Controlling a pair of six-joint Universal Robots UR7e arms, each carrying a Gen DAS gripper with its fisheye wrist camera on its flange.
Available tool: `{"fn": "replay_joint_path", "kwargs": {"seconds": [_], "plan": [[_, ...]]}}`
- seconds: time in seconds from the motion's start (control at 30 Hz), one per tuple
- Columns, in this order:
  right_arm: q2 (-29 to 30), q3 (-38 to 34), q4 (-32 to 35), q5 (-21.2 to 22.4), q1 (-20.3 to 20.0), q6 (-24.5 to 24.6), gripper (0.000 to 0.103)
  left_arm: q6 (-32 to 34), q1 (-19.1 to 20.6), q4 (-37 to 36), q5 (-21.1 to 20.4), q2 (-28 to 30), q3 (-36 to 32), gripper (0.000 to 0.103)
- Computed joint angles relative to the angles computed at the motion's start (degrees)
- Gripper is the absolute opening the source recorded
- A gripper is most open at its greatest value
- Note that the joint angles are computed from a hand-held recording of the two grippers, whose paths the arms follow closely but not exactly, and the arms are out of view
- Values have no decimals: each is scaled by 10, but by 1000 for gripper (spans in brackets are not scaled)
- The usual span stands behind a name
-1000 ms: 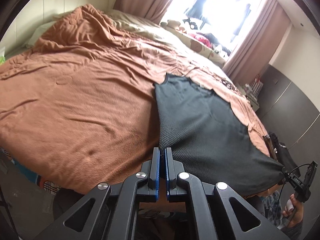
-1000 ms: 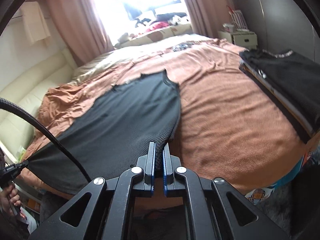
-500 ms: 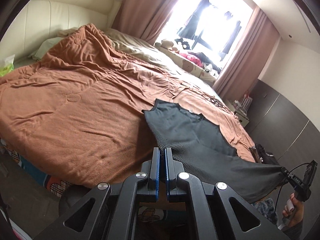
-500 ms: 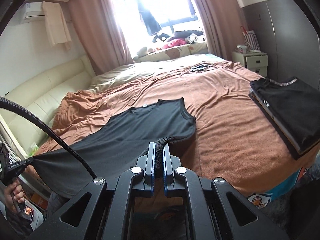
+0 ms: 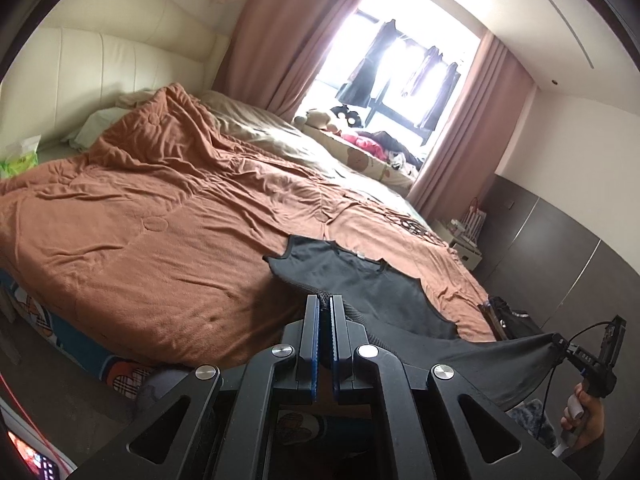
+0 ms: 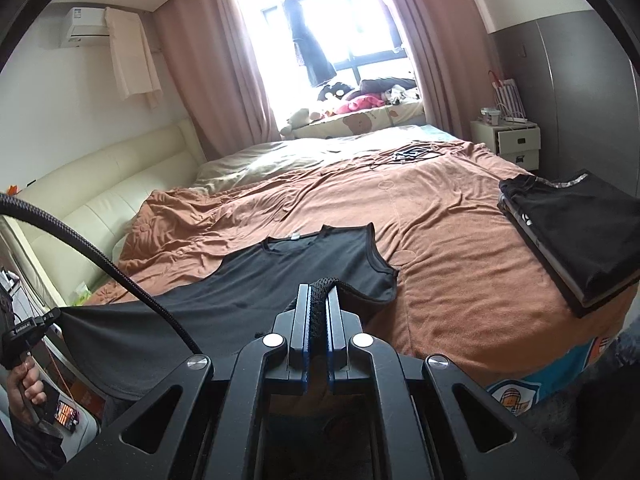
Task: Fold small clothes
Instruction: 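Lift the hem with both grippers and fold it toward the collar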
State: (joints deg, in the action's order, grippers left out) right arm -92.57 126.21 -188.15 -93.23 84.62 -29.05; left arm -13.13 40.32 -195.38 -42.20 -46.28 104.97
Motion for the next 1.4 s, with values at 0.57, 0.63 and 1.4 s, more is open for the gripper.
{"fn": "replay_joint_path", "kwargs": {"seconds": [0.57, 0.63, 1.4], "plan": [[94, -95, 21, -37, -3, 40, 2, -8, 55, 91, -21, 48, -97, 4], [111, -115, 26, -41, -3, 44, 2, -4, 66, 114, -24, 60, -129, 4], [341, -449, 196, -130, 18, 74, 2, 16, 161, 409, -50, 241, -531, 4]]}}
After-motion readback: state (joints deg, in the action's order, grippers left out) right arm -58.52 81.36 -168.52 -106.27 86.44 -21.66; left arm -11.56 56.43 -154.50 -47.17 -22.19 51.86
